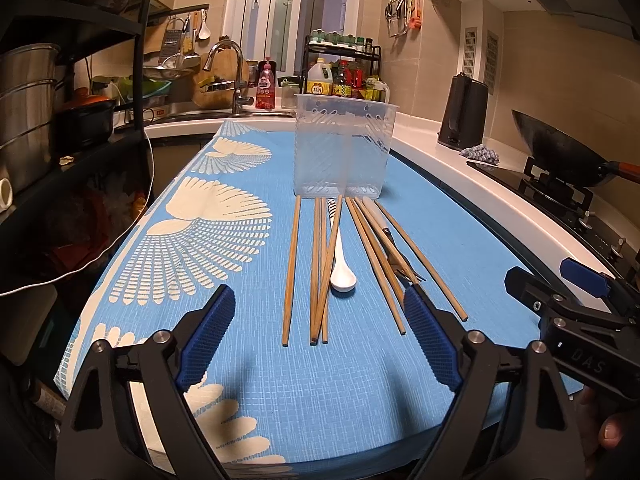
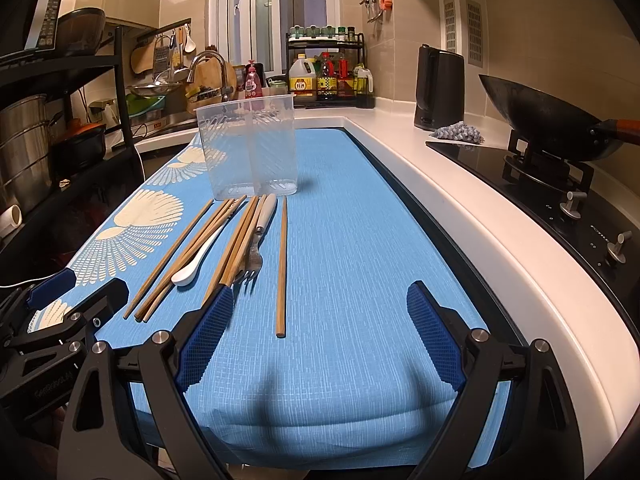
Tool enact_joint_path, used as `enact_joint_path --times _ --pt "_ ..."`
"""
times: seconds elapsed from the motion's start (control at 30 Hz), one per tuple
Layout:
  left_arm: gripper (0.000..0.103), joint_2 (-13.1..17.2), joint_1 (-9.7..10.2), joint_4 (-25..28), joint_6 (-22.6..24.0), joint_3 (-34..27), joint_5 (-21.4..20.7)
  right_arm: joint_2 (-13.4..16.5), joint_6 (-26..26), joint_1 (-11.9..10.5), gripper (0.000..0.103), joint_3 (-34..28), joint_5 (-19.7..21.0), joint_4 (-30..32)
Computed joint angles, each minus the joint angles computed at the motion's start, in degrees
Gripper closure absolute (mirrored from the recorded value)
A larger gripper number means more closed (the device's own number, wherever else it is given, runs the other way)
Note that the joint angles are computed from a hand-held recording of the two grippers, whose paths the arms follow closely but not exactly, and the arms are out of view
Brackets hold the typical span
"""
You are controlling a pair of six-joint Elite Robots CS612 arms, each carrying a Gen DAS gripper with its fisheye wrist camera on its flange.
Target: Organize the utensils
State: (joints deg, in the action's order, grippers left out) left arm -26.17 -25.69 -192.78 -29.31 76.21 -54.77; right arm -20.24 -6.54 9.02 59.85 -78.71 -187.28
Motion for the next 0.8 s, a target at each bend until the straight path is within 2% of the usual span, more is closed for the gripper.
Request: enact_joint_path --times 0.07,0.13,0.2,0.27,0.37,0.43,0.53,0.67,0.8 --pt "0.026 0.0 0.03 0.6 -0.4 0.0 0.2 0.1 0.0 0.0 0.023 -0.1 -0.2 0.0" --pt "0.035 -0.1 0.06 1.8 -1.5 0.1 0.5 0.5 0.5 0.0 0.030 -0.6 -0.5 0.1" --pt "0.042 -0.2 0.19 3.3 -2.9 0.0 0.8 0.9 1.2 -0.1 0.042 -1.4 0.4 1.4" --pt "0.046 -0.1 0.36 5.0 -4.0 -0.2 0.9 1.5 1.1 -0.1 0.048 -2.5 1.2 3.6" --pt "0.063 0.0 1.02 7.5 -6.7 -0.6 -0.8 2.6 1.6 -0.3 0.058 -4.4 2.9 5.9" --pt "0.081 0.2 1.23 8.8 -7.7 -0.9 -0.5 3.2 1.5 -0.5 0.061 -5.9 4.5 8.4" --pt "0.085 0.7 1.71 8.9 -8.0 -1.5 -1.8 4.2 1.3 -0.4 0.062 -7.7 5.4 10.6" --pt "0.086 1.7 1.88 9.6 -7.3 -2.7 -1.9 5.4 -0.3 -0.3 0.062 -9.7 7.3 12.8" --pt "0.086 2.6 1.58 9.2 -4.3 -3.7 -0.4 6.1 -1.7 -0.1 0.063 -10.7 7.0 13.4"
